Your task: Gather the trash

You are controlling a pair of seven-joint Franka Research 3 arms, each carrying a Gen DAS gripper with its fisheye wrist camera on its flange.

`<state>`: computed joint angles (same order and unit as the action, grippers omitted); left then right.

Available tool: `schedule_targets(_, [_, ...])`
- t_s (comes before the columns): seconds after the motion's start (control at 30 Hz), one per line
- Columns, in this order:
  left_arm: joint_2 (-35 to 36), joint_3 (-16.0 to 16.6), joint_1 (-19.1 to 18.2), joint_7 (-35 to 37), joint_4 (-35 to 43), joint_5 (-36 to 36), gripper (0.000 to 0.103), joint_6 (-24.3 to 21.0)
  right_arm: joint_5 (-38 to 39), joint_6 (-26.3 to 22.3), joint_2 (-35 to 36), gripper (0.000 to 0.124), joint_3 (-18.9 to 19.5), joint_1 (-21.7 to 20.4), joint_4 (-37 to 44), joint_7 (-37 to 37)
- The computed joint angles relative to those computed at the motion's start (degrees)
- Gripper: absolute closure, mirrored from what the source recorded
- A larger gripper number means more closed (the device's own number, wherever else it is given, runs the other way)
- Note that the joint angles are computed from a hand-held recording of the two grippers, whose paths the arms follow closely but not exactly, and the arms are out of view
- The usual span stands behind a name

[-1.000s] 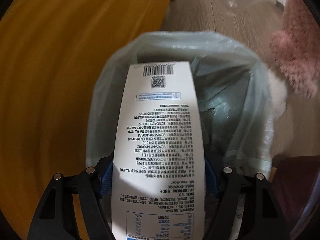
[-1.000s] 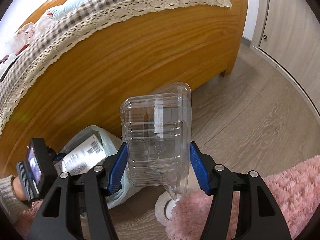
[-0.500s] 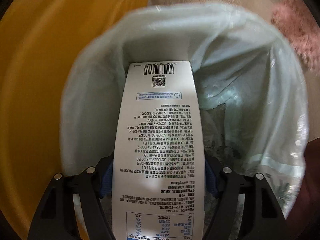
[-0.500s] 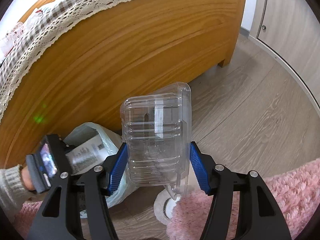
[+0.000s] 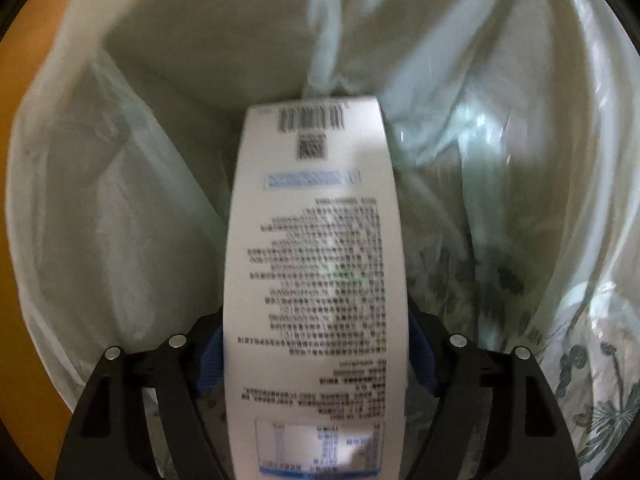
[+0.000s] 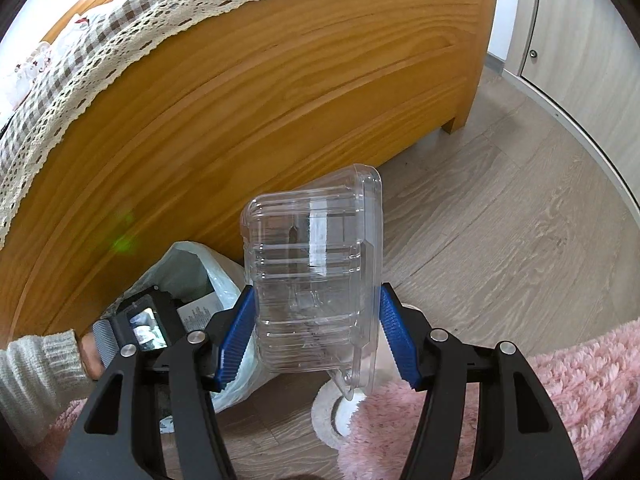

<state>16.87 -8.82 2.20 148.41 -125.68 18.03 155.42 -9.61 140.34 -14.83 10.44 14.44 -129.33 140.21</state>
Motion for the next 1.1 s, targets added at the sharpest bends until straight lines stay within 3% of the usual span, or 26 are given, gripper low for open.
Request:
schedule_targets(0.07, [-1.3,1.0,-0.9,-2.0,-1.3,2.1,0.027,-0.7,0.0,0.5,-0.3,0.064,0.0,0.0,-0.4,0.0])
schedule_targets(0.13, [-2.7,-0.1,-0.1,-1.1,-1.8,-0.3,0.025,-1.1,0.2,1.0,-0.6,0.064,0.0,0.0,-0.8,0.0])
schedule_targets(0.2, [-4.1,-0.8,0.8,0.6,-2.1,-3.2,0.016,-1.2,0.6,1.6,-0.9,0.064,-0.1,0.0,-1.2,-0.3])
schedule_targets(0.43, [-9.6,-0.8,1.4,3.9,-3.2,-12.1,0.014,-3.5,0.3,4.1,-1.7,0.064,0.5,-0.1,-1.9,-1.7])
schedule_targets(0.77, [-22.3,5.1,1.0,8.4,-4.1,-29.9,0.008,-13.9,0.2,6.9,-2.4,0.064,1.5,0.3,-2.0,-4.8])
schedule_targets(0.93, [-28.8,7.1,-0.6,2.1,-7.4,-33.8,0.008,-14.8,0.4,8.6,-3.2,0.064,2.2,0.8,-2.3,-6.0])
schedule_targets(1.03, [-33.3,8.6,-1.3,-4.4,-6.8,-35.0,0.008,-19.0,0.5,9.2,-3.5,0.064,2.6,0.9,-2.4,-6.5])
schedule_targets(1.1, [-35.0,10.1,-1.7,-7.1,-7.3,-36.8,0.008,-18.9,0.9,9.4,-3.3,0.064,2.6,1.2,-2.3,-7.3])
